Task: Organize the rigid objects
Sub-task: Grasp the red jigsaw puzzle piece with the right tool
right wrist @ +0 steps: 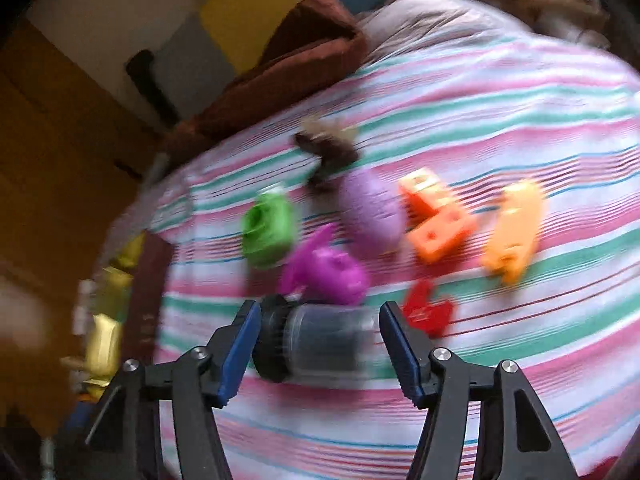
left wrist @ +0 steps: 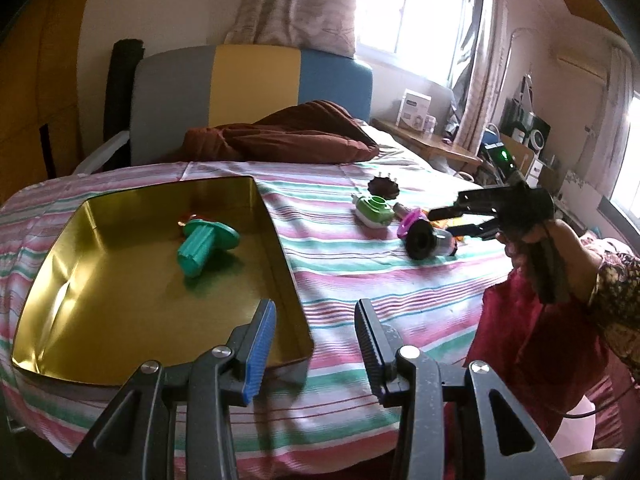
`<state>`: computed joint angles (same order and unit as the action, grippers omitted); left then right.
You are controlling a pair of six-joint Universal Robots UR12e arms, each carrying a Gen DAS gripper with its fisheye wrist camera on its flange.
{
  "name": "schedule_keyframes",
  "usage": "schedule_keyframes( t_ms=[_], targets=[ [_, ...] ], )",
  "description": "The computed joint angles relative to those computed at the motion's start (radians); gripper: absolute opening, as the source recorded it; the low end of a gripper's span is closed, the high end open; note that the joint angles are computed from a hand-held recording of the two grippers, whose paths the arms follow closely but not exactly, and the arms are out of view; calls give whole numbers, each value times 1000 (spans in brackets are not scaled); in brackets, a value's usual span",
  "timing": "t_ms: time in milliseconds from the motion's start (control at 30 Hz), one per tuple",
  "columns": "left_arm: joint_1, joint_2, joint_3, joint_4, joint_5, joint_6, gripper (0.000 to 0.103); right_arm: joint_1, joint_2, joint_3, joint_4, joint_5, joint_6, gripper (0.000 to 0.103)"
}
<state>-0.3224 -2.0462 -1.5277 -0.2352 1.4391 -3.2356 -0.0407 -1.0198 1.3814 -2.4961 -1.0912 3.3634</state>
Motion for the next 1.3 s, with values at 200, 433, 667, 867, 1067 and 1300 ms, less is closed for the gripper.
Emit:
schedule_keyframes(
  t_ms=[200,433,667,867,1067,1300],
  targets=[
    [-15,-13,28,-26,-6,28,41,11,2,-4,10,147,-123,63],
    [-30,-23,54,-36,-16,65,41,19,-34,40,-87,-246,120,64],
    [-44,-41,88,-66,-39,79,41,38,-6,-26,128,-327,87,65],
    [-52,-51,107,-86,-45,110,41,60,-2,-39,163,-415,-5,48],
    [-62,-79,164,-156,-58,142,41,69,-14,-28,175,-434,-18,44],
    [-81,-163,328,-298,-62,241,66,48,-45,12,167,-372,33,44]
  ],
)
